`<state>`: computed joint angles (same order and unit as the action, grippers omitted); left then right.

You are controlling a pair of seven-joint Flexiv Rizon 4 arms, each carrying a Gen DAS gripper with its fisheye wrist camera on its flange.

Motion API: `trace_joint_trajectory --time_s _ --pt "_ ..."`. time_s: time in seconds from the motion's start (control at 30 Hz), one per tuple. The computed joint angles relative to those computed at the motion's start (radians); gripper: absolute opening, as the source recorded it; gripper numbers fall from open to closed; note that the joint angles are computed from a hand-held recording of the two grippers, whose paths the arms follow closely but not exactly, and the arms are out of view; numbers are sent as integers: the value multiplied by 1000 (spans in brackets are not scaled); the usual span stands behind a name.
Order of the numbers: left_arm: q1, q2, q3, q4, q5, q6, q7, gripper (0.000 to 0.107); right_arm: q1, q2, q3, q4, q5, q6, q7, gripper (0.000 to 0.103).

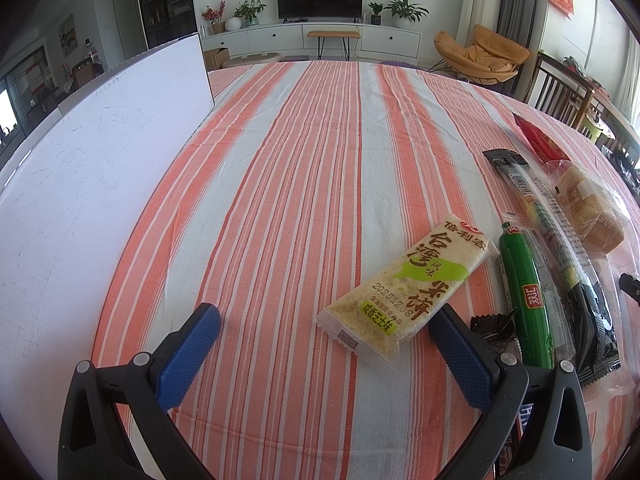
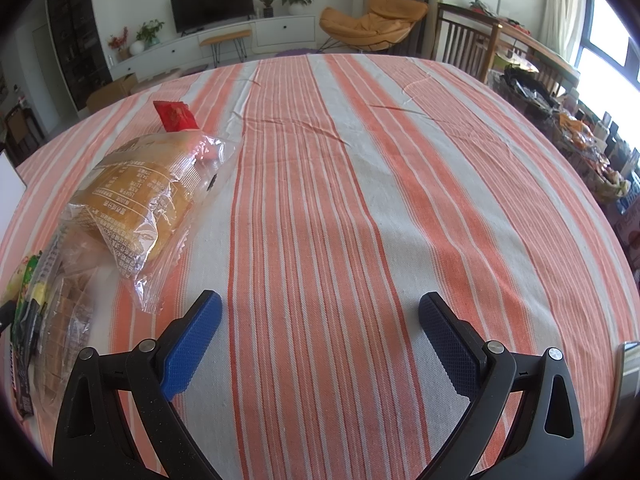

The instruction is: Organize snacks

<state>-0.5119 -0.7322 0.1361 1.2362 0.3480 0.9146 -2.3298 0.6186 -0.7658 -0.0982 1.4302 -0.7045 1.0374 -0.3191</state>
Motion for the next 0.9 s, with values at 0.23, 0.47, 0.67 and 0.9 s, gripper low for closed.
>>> trace_joint_trajectory --time_s 0.23,0.47,0.67,0.9 --pt "0 0 -1 0 1 0 0 103 -1 3 -2 7 -2 12 0 100" --pt "0 0 -1 0 1 0 -1 103 74 80 -171 144 -240 191 246 99" --pt "0 0 -1 0 1 1 -1 103 110 118 -290 168 -594 340 517 99" --pt "0 0 -1 1 1 1 -1 103 80 128 -292 124 -884 386 708 99"
